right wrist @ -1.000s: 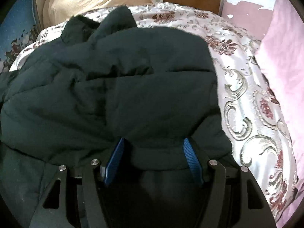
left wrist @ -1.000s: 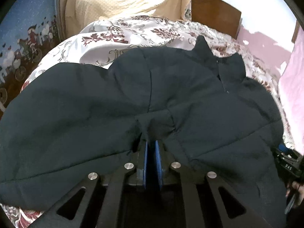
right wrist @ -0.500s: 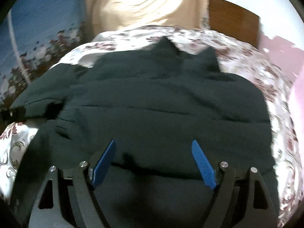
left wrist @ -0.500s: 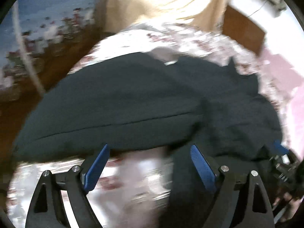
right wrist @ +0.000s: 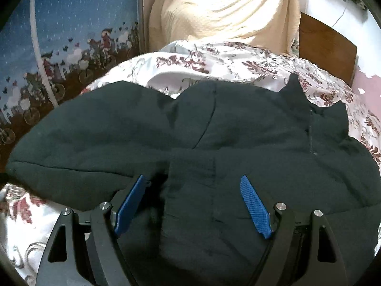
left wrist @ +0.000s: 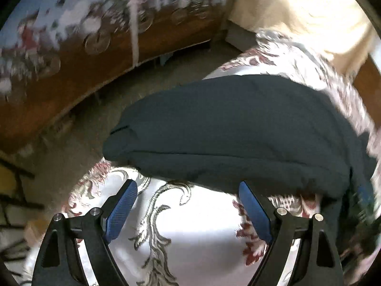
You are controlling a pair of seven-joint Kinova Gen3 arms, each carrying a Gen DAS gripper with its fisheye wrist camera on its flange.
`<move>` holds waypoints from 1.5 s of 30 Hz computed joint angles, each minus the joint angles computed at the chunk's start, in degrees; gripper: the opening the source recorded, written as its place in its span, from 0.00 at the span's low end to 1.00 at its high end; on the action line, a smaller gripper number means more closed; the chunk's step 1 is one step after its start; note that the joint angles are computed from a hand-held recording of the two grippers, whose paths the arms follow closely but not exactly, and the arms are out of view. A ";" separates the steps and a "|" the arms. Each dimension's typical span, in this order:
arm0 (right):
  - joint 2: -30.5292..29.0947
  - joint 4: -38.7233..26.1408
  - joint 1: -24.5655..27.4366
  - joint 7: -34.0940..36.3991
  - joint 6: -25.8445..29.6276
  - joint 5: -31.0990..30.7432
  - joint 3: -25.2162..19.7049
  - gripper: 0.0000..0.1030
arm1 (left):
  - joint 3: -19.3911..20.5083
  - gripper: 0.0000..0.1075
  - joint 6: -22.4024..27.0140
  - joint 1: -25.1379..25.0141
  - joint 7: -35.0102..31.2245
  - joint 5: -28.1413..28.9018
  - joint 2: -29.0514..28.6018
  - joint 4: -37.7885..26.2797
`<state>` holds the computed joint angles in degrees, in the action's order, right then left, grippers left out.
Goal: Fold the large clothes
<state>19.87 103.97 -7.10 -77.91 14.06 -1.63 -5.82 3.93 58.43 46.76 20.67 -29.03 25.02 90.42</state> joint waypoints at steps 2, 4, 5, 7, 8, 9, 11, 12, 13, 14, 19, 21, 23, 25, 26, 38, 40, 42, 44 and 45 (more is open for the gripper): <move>0.60 0.24 -0.81 -0.46 -0.35 0.41 0.71 0.76 | -1.01 0.81 -4.66 0.01 4.66 -0.40 -1.81 3.78; 0.88 0.40 0.92 0.50 -0.75 -0.33 -0.89 0.76 | -1.33 0.81 -9.30 -0.38 9.29 -1.61 -3.02 7.15; 0.81 0.62 1.82 1.02 -0.88 -0.88 -1.73 0.76 | -2.11 0.81 -11.49 -0.07 10.87 -2.10 -3.20 8.33; 0.72 0.90 2.07 1.46 -1.19 -1.16 -1.93 0.76 | -2.58 0.81 -13.55 -0.29 13.08 -2.60 -2.85 9.02; 0.60 1.21 1.73 1.50 -1.49 -0.96 -1.57 0.76 | -2.78 0.81 -13.85 -0.14 14.26 -3.04 -2.65 9.06; 0.74 1.03 1.27 1.41 -1.40 -0.72 -1.11 0.76 | -3.11 0.81 -14.24 0.08 15.40 -3.49 -2.47 9.10; 0.71 1.08 0.12 1.13 -1.48 -0.04 -0.06 0.76 | -3.40 0.80 -15.46 0.16 18.22 -5.15 -2.44 9.54; 0.57 1.25 0.34 1.17 -1.74 0.14 -0.28 0.76 | -3.68 0.80 -16.00 0.52 20.14 -6.00 -2.67 10.07; 0.27 1.61 1.62 1.88 -2.40 -0.39 -1.50 0.76 | -5.02 0.79 -17.20 1.74 22.43 -6.89 -2.95 10.86; -0.12 2.03 2.50 2.45 -3.21 -1.07 -2.25 0.76 | -6.13 0.79 -18.60 2.75 24.76 -8.27 -3.51 12.07; 0.66 0.30 1.42 0.74 -2.53 -1.07 -0.50 0.76 | -7.09 0.79 -23.73 2.93 35.51 -13.51 -4.69 16.57; 1.32 -0.23 -0.74 -0.52 -1.68 0.13 1.73 0.76 | -6.84 0.75 -23.44 2.56 36.65 -14.01 -4.56 16.60; 1.81 -0.38 -5.30 -3.09 -1.03 2.99 6.13 0.76 | -6.64 0.44 -22.23 2.50 37.43 -14.99 -4.09 15.79; 1.98 -0.27 -7.67 -4.97 -1.00 5.46 8.21 0.76 | -4.41 0.26 -18.68 1.26 37.89 -16.95 -3.26 13.89; 1.97 -0.40 -7.26 -5.12 -0.82 5.73 7.77 0.76 | -3.39 0.15 -16.76 0.72 37.16 -16.96 -3.05 12.94; -1.60 0.31 10.56 7.10 1.12 -4.94 -7.14 0.76 | -4.77 0.06 5.68 7.96 18.24 -22.95 2.86 -5.12; -1.89 0.09 12.58 10.09 1.99 -7.62 -8.17 0.76 | -4.96 0.06 3.90 8.01 20.57 -23.91 1.74 -3.71; -2.15 0.17 13.32 12.29 2.17 -9.52 -8.15 0.76 | -4.90 0.06 3.36 8.14 21.64 -25.07 1.35 -2.90; -2.35 0.32 14.42 14.58 2.25 -11.68 -8.61 0.76 | -4.70 0.06 3.47 8.65 22.19 -27.14 1.46 -2.86; -2.54 0.61 14.83 15.55 2.06 -12.80 -8.88 0.76 | -4.57 0.06 3.91 8.90 21.56 -27.99 1.73 -3.34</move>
